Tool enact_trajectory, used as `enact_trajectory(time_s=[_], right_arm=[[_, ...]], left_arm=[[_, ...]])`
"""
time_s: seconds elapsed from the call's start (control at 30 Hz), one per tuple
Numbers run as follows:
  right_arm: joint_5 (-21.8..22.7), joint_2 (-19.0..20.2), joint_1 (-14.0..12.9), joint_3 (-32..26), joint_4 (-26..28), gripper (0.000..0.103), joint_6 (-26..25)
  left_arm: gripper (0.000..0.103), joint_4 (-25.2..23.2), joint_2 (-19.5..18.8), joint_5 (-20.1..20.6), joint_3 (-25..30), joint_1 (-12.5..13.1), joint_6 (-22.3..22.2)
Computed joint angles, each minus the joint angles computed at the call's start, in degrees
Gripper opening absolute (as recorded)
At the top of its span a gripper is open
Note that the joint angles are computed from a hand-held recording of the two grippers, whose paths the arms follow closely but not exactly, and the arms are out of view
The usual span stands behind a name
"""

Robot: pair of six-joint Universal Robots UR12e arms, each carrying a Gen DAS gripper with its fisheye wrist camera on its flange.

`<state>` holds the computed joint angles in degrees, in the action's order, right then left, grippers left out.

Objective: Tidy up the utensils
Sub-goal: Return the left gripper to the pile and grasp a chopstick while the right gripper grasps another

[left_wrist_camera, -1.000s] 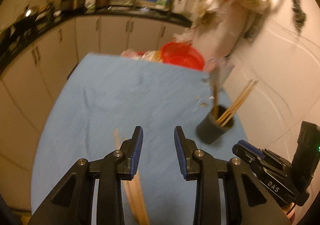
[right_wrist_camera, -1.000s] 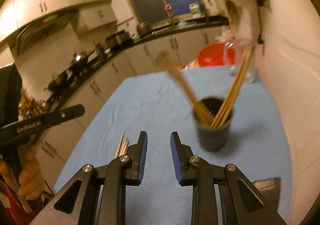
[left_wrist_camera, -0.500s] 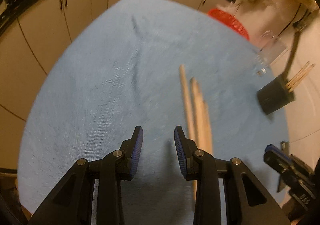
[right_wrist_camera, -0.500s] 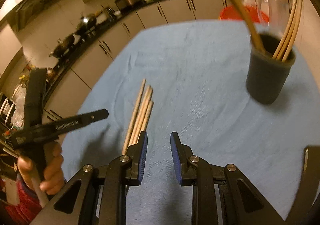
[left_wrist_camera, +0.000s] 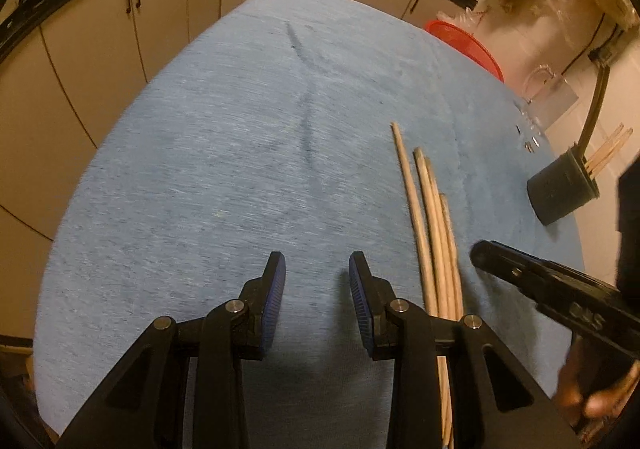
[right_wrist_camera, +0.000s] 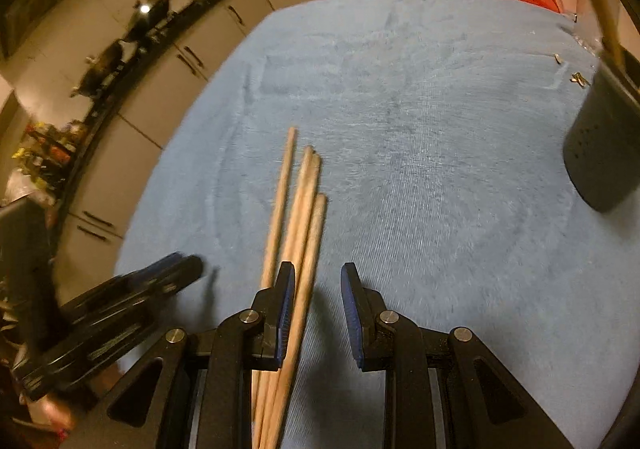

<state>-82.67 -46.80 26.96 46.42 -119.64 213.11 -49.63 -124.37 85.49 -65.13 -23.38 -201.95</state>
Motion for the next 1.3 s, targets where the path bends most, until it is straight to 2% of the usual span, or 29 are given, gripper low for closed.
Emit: enact_trajectory(time_s=[0.13, 0.27, 0.43, 0.5, 0.53, 0.63, 0.77, 0.87, 0.97, 1.03, 1.1, 1.3], right_arm=[[-0.21, 2.31, -0.01, -3.88, 2.81, 0.026, 0.21], [-4.41, 4.87, 0.68, -9.14, 8.06, 0.021, -0.98], [-7.19, 7.79, 0.92, -15.44, 14.56, 0.013, -2.34], [-7.25, 8.43, 0.80, -16.72, 15.55, 0.012, -2.64], [-7.41, 8.42, 0.78, -16.77, 15.88, 0.008, -3.09], [-7.48, 6.73, 0.49, -13.56, 14.18, 0.008, -3.29], [-6.75, 2.58, -0.39, -5.81, 9.45, 0.008, -1.01], [-5.21, -0.50, -1.06, 0.12, 4.93, 0.008, 0.69], [-4.22, -1.96, -1.27, 2.96, 2.55, 0.008, 1.11], [-3.34, -2.80, -1.44, 4.64, 0.80, 0.008, 1.10], [-2.79, -3.07, -1.47, 5.30, 0.03, 0.008, 1.07], [-0.76, -4.04, -1.85, 7.43, -2.47, 0.008, 1.05]], left_arm=[[0.032, -0.36, 0.33, -0.03, -0.28, 0.66, -0.16], [0.032, -1.79, -0.31, -1.22, 1.04, 0.91, 0.53], [0.032, -5.30, -2.41, -3.16, 5.12, 0.91, 1.63], [0.032, -6.97, -3.42, -3.67, 7.14, 0.90, 1.72], [0.032, -8.14, -4.10, -3.93, 8.51, 0.86, 1.77], [0.032, -10.96, -5.81, -4.87, 11.93, 0.71, 2.26], [0.032, -13.94, -8.28, -6.13, 16.75, 0.48, 2.43], [0.031, -17.52, -11.37, -6.95, 22.48, 0.04, 2.82], [0.031, -22.24, -15.05, -6.84, 29.20, -0.41, 2.80], [0.027, -25.71, -17.57, -5.33, 33.86, -0.78, 2.97], [0.019, -28.09, -19.42, -4.65, 37.21, -1.02, 2.93], [0.016, -30.05, -21.73, -0.91, 41.55, -1.90, 3.73]])
